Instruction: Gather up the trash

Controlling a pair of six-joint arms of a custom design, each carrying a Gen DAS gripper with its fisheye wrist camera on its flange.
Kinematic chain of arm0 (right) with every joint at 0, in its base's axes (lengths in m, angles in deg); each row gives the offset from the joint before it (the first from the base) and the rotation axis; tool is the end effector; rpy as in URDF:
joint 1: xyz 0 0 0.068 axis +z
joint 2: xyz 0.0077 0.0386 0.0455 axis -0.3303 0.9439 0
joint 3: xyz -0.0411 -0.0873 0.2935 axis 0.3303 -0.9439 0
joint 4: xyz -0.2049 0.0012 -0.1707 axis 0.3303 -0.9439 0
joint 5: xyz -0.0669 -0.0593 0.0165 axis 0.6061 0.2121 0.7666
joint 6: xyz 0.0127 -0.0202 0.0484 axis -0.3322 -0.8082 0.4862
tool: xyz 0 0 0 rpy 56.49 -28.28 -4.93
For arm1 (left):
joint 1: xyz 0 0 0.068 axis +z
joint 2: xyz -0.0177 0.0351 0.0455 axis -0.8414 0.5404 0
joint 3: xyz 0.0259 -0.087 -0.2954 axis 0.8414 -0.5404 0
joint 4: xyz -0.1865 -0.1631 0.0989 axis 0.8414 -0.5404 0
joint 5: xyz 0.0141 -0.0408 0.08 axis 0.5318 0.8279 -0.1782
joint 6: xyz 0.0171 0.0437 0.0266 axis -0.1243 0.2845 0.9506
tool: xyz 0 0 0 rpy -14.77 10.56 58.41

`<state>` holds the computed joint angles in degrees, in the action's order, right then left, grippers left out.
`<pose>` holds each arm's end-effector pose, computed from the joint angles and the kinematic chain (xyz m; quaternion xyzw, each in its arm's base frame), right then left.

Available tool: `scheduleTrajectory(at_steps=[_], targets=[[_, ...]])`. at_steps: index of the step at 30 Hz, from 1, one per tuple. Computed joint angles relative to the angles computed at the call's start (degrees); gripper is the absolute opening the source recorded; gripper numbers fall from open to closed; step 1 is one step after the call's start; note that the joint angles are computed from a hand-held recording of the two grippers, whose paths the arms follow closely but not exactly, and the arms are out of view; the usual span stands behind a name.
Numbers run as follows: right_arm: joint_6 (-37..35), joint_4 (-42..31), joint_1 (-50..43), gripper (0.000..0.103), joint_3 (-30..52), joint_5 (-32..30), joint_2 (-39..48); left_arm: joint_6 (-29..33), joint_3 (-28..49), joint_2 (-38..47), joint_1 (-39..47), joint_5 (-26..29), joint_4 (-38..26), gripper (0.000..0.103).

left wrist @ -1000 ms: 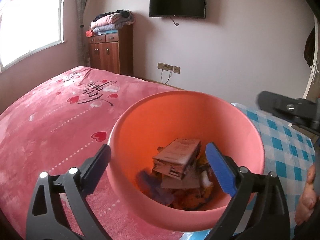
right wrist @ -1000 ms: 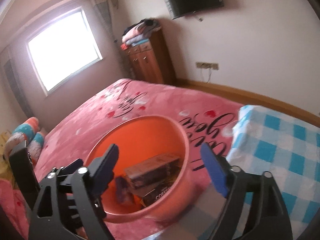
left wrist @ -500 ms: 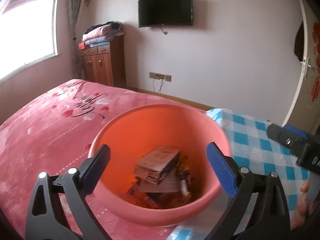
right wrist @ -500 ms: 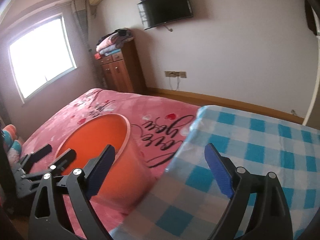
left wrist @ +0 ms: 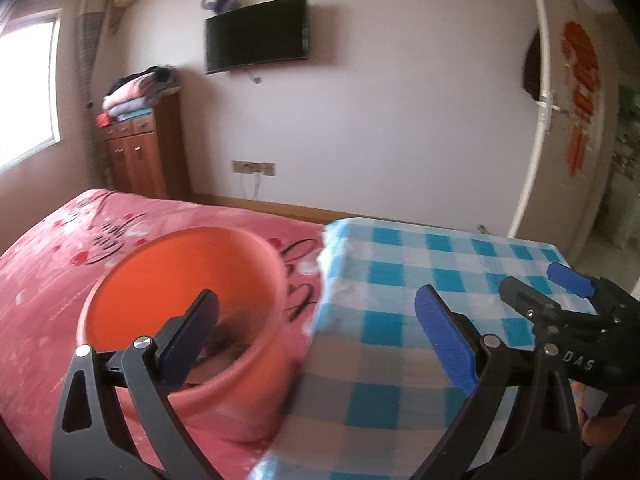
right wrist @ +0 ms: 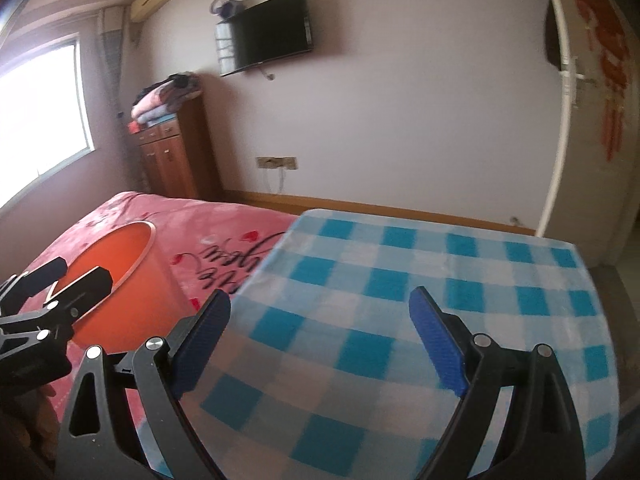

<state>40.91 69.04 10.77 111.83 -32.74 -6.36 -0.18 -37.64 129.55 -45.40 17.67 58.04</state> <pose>0.2222 0.1229 0.2491 -0.1010 0.8703 0.1159 0.4680 0.1758 0.0353 0.2498 -0.0704 0.8604 0.0362 0.5034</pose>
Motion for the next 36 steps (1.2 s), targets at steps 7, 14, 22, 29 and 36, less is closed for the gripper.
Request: scheduleTrajectory(at_steps=[7,14,22,29,36], targets=[[-2.05,-1.97,-6.17,0.09,-6.03,0.43,-8.41,-4.89,-1.76,-0.13,-14.02,-6.47,1.44,0.099],[-3.44,-3.51,-13.6,0.09,-11.08,-1.32,-14.66,-9.14,-3.4,1.74,-26.24,-14.06,4.39,0.099],[-6.48,-4.8,-22.87,0.09,-16.16,-4.57,-21.01,-13.76,-4.56,7.46,-36.1,-21.16,8.73,0.099],[-9.64,-4.56,-30.66,0.09,-20.0,-7.62,-25.23,-16.19,-5.23,11.4,-41.04,-24.96,11.2,0.099],[-11.68,-3.74,-34.77,0.09,-22.09,-9.13,-27.37,-18.25,-6.16,13.42,-42.76,-24.67,13.69,0.099]])
